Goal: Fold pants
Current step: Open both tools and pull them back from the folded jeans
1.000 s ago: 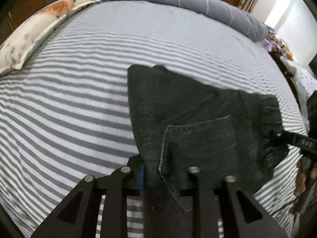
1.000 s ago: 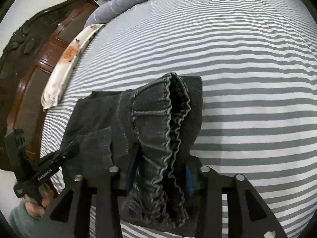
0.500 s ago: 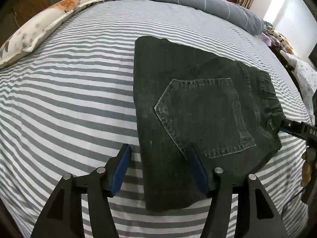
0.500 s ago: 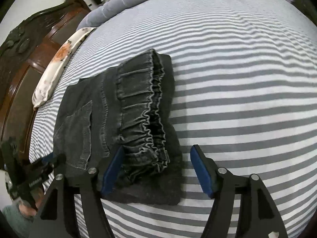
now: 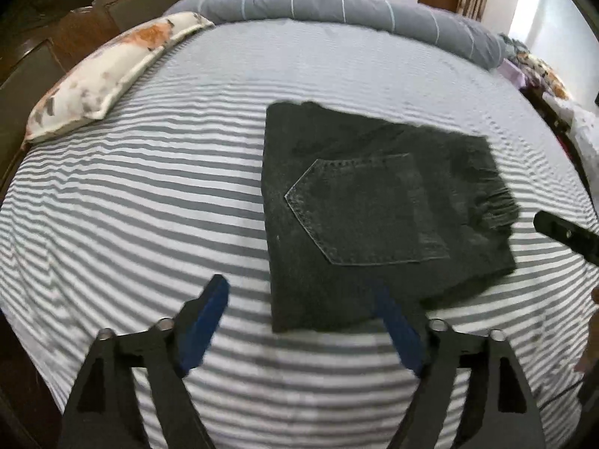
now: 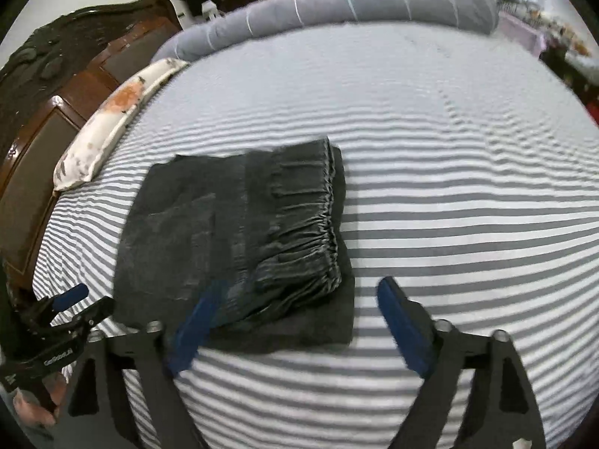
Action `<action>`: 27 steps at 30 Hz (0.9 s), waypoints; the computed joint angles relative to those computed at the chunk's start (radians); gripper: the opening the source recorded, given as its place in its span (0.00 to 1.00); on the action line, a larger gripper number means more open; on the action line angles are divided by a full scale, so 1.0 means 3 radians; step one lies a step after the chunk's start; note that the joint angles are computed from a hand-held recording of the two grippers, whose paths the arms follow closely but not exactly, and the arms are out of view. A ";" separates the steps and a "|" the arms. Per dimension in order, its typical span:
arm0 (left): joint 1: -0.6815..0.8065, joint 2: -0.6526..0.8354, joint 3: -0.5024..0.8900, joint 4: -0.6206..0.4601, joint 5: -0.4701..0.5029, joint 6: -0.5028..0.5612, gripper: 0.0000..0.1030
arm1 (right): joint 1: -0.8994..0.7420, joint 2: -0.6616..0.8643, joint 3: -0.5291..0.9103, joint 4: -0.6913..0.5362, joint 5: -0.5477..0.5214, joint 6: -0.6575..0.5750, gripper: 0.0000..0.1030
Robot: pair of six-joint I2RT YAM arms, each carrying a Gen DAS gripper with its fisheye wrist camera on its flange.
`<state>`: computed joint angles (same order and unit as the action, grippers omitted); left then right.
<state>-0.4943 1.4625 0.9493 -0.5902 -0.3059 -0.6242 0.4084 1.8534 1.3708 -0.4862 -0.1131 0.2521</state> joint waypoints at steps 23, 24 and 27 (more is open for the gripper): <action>-0.1719 -0.0669 0.0480 -0.2011 -0.1208 -0.1968 1.00 | 0.1248 -0.1739 -0.0961 -0.0348 0.1297 0.0516 0.99; -0.1759 -0.0639 0.0499 -0.2062 -0.1224 -0.2026 1.00 | 0.1274 -0.1748 -0.0978 -0.0353 0.1340 0.0521 0.99; -0.1892 -0.0519 0.0582 -0.2236 -0.1285 -0.2213 1.00 | 0.1359 -0.1775 -0.1038 -0.0369 0.1458 0.0535 0.99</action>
